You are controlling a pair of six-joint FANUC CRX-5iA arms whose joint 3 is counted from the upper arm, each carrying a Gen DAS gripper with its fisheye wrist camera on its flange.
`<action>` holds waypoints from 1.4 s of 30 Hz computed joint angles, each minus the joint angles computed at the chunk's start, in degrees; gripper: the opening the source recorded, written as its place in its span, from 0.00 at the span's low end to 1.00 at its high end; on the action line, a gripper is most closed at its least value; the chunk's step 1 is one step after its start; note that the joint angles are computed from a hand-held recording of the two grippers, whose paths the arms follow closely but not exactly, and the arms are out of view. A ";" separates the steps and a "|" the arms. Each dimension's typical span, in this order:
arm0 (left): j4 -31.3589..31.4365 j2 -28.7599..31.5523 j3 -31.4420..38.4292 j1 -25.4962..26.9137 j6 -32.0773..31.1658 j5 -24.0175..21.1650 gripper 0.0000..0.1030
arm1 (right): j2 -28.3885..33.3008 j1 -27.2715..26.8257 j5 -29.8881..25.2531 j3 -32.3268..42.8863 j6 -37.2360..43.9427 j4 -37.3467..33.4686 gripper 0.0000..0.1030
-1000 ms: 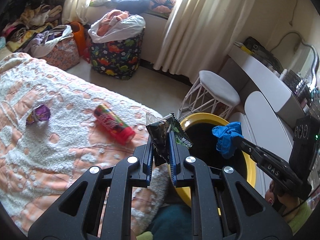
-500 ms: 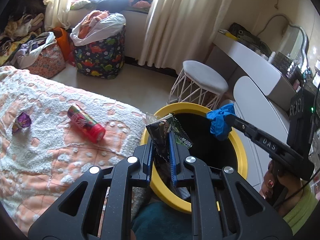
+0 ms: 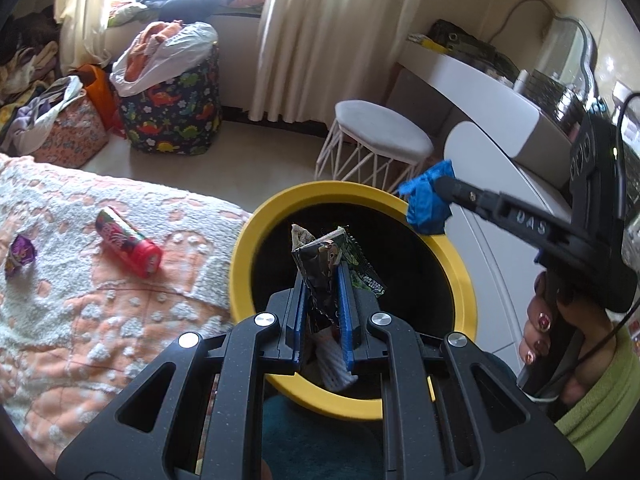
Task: Collect trash
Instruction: 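Open the left tool over the bin while the right tool releases the blue bag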
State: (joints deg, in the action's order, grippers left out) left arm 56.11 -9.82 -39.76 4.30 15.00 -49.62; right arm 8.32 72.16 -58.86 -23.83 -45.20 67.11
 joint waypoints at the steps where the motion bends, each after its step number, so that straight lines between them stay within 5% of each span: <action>1: -0.19 0.07 0.03 -0.07 -0.18 -0.14 0.09 | -0.11 0.01 -0.06 -0.11 -0.17 0.02 0.03; 29: -6.93 3.89 1.00 -4.94 1.43 -1.91 0.09 | -0.47 -0.91 4.23 0.09 1.52 -7.07 0.04; 35: -6.86 4.79 1.71 -5.89 2.11 -1.11 0.09 | -0.69 -0.76 3.74 0.06 0.90 -7.56 0.27; 42: -6.06 3.73 0.78 -5.54 2.05 -0.10 0.36 | -0.76 -0.44 2.99 0.27 1.03 -8.03 0.36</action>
State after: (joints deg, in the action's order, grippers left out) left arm 50.05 -6.08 -38.98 -1.24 17.05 -49.72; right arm 7.56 71.72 -55.88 -23.56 -44.17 59.08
